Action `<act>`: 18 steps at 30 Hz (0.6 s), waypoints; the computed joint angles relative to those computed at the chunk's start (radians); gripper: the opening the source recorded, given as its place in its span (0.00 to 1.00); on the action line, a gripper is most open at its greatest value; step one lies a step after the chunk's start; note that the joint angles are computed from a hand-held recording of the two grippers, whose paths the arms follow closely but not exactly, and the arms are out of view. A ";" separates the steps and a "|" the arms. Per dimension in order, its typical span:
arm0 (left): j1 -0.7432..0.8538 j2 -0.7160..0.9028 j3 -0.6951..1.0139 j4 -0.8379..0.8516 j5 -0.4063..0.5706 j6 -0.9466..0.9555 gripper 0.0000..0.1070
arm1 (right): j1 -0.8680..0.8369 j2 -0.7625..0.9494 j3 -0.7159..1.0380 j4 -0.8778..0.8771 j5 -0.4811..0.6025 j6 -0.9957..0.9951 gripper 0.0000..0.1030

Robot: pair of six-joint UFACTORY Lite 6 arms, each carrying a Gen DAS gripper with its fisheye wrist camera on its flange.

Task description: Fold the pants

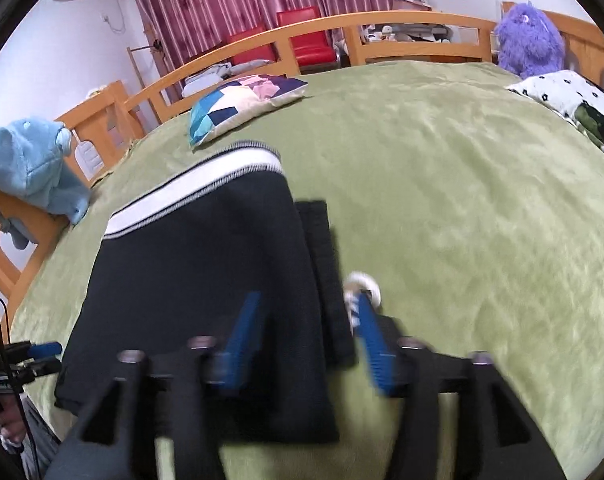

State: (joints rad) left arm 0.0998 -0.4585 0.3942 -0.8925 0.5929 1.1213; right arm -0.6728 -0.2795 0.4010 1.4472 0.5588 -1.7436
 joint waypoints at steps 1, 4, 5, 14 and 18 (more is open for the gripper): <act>-0.006 0.053 0.033 -0.016 -0.018 0.005 0.51 | 0.036 0.057 0.049 0.004 -0.023 0.017 0.60; 0.001 0.251 0.143 -0.121 -0.022 0.086 0.51 | 0.102 0.251 0.195 -0.025 -0.028 0.069 0.61; -0.002 0.305 0.172 -0.146 -0.028 0.103 0.51 | 0.131 0.326 0.249 -0.035 -0.044 0.097 0.62; -0.038 0.603 0.292 -0.455 -0.080 0.380 0.71 | 0.130 0.736 0.532 -0.139 0.145 0.240 0.80; -0.030 0.652 0.299 -0.565 -0.057 0.469 0.72 | 0.177 0.727 0.510 -0.079 0.106 0.186 0.79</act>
State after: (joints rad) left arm 0.0697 0.1931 0.6931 -1.4572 0.5355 1.5907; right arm -0.4963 0.4475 0.9109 1.3684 0.6650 -1.5576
